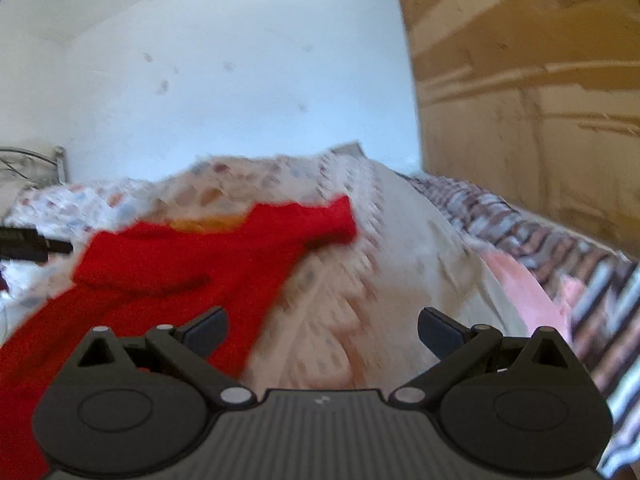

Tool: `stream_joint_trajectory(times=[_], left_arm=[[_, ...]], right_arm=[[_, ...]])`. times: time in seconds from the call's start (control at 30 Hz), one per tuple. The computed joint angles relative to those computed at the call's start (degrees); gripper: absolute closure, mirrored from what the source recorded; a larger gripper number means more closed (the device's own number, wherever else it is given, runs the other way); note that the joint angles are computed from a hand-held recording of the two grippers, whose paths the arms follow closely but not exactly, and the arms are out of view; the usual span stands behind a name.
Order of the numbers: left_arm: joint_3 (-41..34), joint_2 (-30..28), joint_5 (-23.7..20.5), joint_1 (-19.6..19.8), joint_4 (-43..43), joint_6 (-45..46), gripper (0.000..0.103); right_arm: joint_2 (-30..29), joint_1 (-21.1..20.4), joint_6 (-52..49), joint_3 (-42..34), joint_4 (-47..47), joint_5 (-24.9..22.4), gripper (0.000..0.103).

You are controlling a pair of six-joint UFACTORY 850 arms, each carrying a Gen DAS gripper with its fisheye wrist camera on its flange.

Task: Fold small clothes

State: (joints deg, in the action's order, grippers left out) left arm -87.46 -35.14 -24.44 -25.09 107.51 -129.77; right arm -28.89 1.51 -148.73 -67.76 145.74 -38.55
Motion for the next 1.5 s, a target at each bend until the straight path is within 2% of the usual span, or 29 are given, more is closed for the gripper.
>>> stream_joint_trajectory(times=[0.03, 0.07, 0.2, 0.23, 0.27, 0.37, 0.4, 0.5, 0.53, 0.6, 0.63, 0.67, 0.7, 0.73, 0.83, 0.87, 0.93, 0.97, 1.03, 1.07, 1.1, 1.13, 1.17, 1.23, 1.4, 1.5], left_arm=[[0.6, 0.4, -1.1, 0.8, -1.8, -0.2, 0.003], [0.8, 0.7, -1.5, 1.7, -2.5, -1.0, 0.003], [-2.9, -1.4, -0.4, 6.1, -8.2, -1.0, 0.003], [-4.8, -2.6, 0.7, 7.5, -10.4, -0.4, 0.005], [-6.6, -3.8, 1.7, 8.4, -12.0, -0.2, 0.007], [-11.5, -7.3, 6.8, 11.7, -10.6, -7.0, 0.012], [-13.5, -8.6, 8.7, 12.6, -12.9, -7.2, 0.012], [-20.7, -13.5, 14.7, 14.8, -29.6, 4.0, 0.016], [-23.1, -15.1, 15.5, 15.1, -35.6, 9.5, 0.021], [-27.4, -17.8, 15.1, 15.0, -42.8, 17.7, 0.039], [-29.0, -18.6, 14.6, 14.8, -42.8, 18.6, 0.06], [-30.1, -19.2, 13.8, 14.4, -40.4, 17.8, 0.069], [-31.8, -20.0, 12.1, 13.9, -38.2, 18.6, 0.073], [-33.0, -20.5, 10.3, 13.3, -35.8, 19.6, 0.087], [-37.4, -22.7, 3.3, 10.9, -28.4, 26.5, 0.088], [-39.9, -24.1, 0.2, 10.0, -28.8, 32.5, 0.089], [-48.3, -29.5, -9.0, 8.3, -32.3, 44.5, 0.089], [-52.9, -32.1, -11.4, 8.4, -37.7, 49.9, 0.088], [-56.8, -34.0, -11.9, 9.2, -47.8, 53.4, 0.086], [-55.2, -33.0, -10.7, 9.7, -49.6, 51.5, 0.077], [-51.7, -31.0, -9.0, 10.1, -48.9, 47.4, 0.073], [-48.5, -29.1, -7.6, 10.4, -47.5, 43.8, 0.061], [-44.4, -26.7, -5.9, 10.7, -45.3, 39.7, 0.049], [-35.4, -21.6, -1.8, 11.2, -36.9, 28.9, 0.037], [-17.3, -11.5, 3.7, 11.7, -16.5, 11.6, 0.022], [-7.7, -6.3, 9.5, 12.5, 0.0, -5.8, 0.02]], right_arm=[[-1.1, -0.1, 3.7, -2.4, -4.3, 0.0, 0.004], [-2.4, -0.1, 8.1, -5.2, -9.2, 0.1, 0.011], [-8.8, 1.2, 28.1, -18.6, -30.5, 1.6, 0.029], [-10.3, 1.8, 31.4, -21.6, -34.2, 1.7, 0.033], [-11.7, 2.4, 33.6, -24.1, -36.8, 1.5, 0.04], [-15.7, 4.0, 38.3, -31.0, -43.9, 0.7, 0.055], [-17.1, 4.4, 39.8, -33.1, -46.2, 0.7, 0.062], [-20.7, 5.3, 46.8, -38.2, -54.1, 0.4, 0.067], [-21.6, 5.5, 49.0, -39.2, -56.2, 0.7, 0.067], [-22.8, 5.6, 50.9, -40.0, -57.4, 1.4, 0.068], [-22.9, 5.4, 50.9, -39.7, -57.0, 0.8, 0.068], [-23.1, 5.2, 51.3, -39.8, -56.7, 0.0, 0.068], [-23.2, 4.9, 51.8, -39.9, -56.7, -0.6, 0.068], [-23.3, 4.8, 52.1, -40.0, -56.6, -0.9, 0.068], [-23.7, 4.8, 52.5, -40.5, -56.8, -1.1, 0.068], [-23.6, 4.8, 52.2, -40.2, -56.5, -1.1, 0.068], [-23.3, 4.8, 52.0, -39.9, -56.5, -1.0, 0.068], [-23.3, 4.8, 51.9, -40.0, -56.5, -0.8, 0.068], [-23.3, 5.0, 51.8, -40.0, -56.5, -0.6, 0.068], [-23.3, 5.0, 51.8, -39.9, -56.5, -0.5, 0.068], [-23.2, 5.0, 51.8, -39.8, -56.5, -0.5, 0.068], [-23.3, 5.0, 51.8, -40.0, -56.5, -0.4, 0.068], [-23.3, 5.0, 51.7, -39.9, -56.4, -0.4, 0.067], [-23.3, 4.9, 51.5, -39.8, -56.2, -0.4, 0.067], [-23.4, 4.9, 51.7, -40.0, -56.4, -0.7, 0.06], [-23.4, 5.0, 51.8, -40.0, -56.8, -0.4, 0.058]])
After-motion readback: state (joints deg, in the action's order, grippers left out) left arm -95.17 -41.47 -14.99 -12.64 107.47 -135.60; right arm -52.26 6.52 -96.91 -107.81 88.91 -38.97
